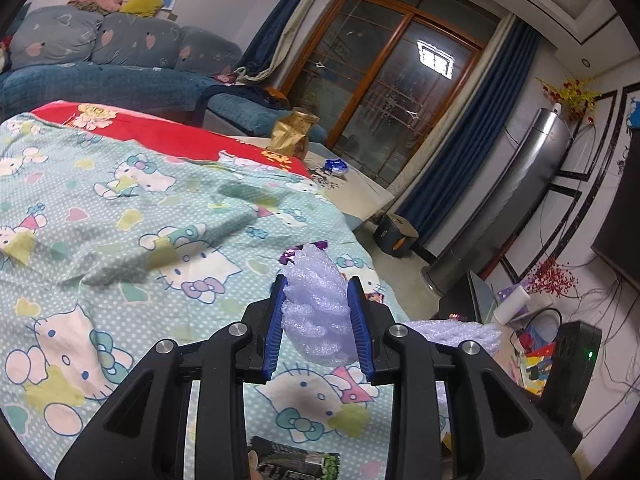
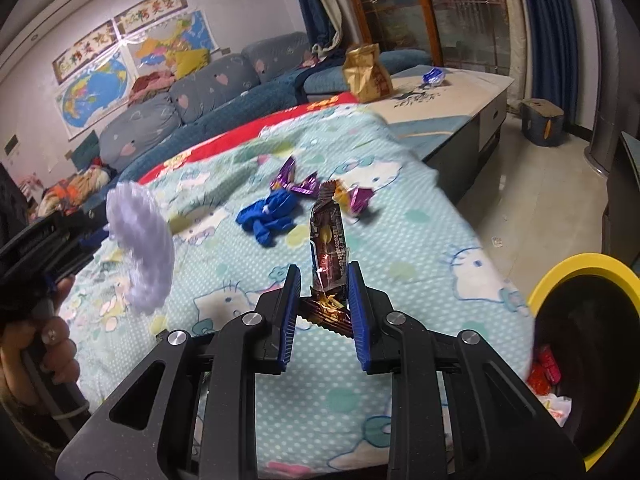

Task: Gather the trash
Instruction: 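Carry the mesh sleeve and chocolate wrapper over the yellow bin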

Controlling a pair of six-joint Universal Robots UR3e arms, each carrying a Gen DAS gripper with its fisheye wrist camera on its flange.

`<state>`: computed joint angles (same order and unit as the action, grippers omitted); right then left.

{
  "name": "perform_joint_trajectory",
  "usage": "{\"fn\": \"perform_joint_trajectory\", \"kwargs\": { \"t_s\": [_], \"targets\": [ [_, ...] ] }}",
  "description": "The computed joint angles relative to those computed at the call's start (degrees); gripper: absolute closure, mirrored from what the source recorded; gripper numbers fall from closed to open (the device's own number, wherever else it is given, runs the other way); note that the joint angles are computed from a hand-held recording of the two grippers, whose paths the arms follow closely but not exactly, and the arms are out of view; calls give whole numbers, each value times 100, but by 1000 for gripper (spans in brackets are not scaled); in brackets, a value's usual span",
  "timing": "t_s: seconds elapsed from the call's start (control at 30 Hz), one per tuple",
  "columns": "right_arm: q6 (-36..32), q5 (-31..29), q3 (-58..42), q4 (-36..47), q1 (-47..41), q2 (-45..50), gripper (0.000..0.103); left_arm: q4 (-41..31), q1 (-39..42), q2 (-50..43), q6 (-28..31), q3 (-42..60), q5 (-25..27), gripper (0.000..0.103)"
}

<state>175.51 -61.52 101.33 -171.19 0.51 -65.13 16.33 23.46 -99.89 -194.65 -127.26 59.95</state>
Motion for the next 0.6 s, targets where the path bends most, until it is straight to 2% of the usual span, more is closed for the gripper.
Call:
{"fn": "perform_joint_trajectory", "kwargs": {
  "t_s": [0.6],
  "targets": [
    [85, 232, 528, -137, -807, -572, 85, -132, -1018, -232, 207, 473, 523, 74]
  ]
}}
